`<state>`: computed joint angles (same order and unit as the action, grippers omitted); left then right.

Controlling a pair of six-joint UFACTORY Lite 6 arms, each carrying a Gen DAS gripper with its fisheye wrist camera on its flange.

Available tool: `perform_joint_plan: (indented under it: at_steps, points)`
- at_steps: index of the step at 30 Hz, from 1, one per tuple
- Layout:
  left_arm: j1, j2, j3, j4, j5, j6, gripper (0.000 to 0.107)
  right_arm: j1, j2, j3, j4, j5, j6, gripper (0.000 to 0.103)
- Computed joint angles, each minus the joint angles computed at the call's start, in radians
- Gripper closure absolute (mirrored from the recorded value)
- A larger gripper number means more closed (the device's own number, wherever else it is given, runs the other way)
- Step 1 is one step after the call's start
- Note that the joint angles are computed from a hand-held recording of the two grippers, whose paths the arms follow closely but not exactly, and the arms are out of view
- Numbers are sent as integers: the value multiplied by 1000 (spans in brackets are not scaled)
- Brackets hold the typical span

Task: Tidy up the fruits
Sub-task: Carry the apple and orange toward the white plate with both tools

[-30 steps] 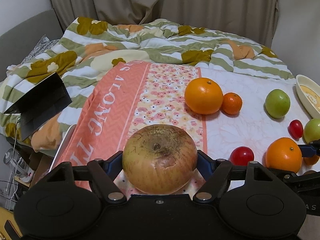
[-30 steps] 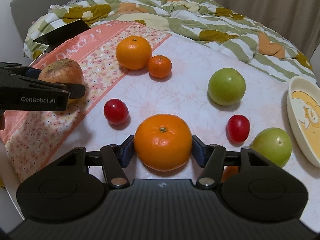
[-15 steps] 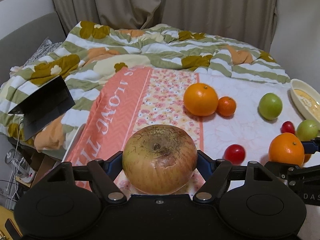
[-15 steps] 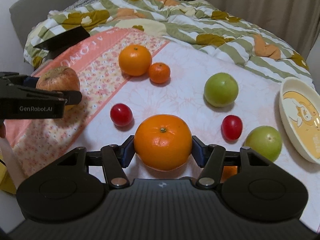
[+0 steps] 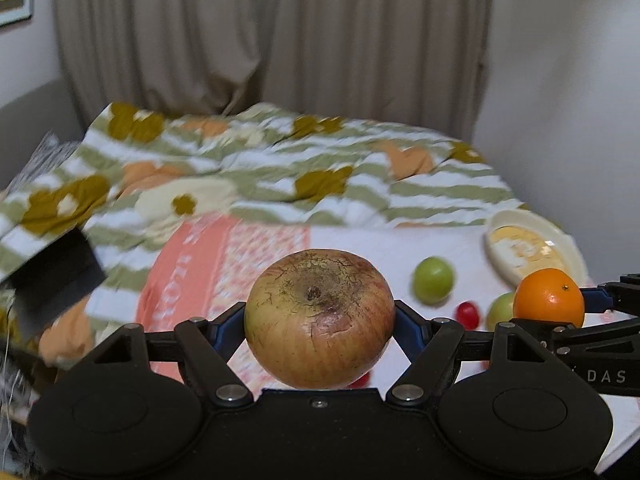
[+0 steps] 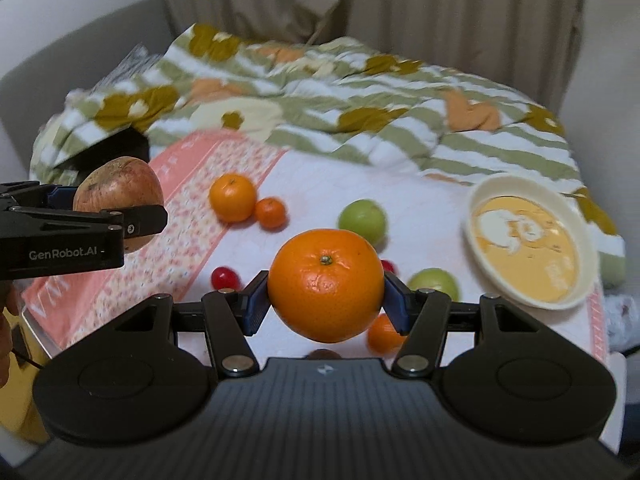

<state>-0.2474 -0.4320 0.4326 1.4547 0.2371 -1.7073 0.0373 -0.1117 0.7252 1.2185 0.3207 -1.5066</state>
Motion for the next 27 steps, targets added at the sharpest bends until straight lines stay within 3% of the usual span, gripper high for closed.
perform_joint_plan:
  at_steps: [5,12,20,27]
  points:
    - [-69,58,96,-36,1,41,28,-152,-79,-1,-124,63,86,29]
    - [-178,219,252,56,14,-66,28,-397,-33,68,-145,144,-14,29]
    - [-269,546,569,75,47,-125,28,-530,290,402,-151,204,-82,29]
    - [-305,903,971,-134,82,85,28,-545,683,878,-254,298,33,29]
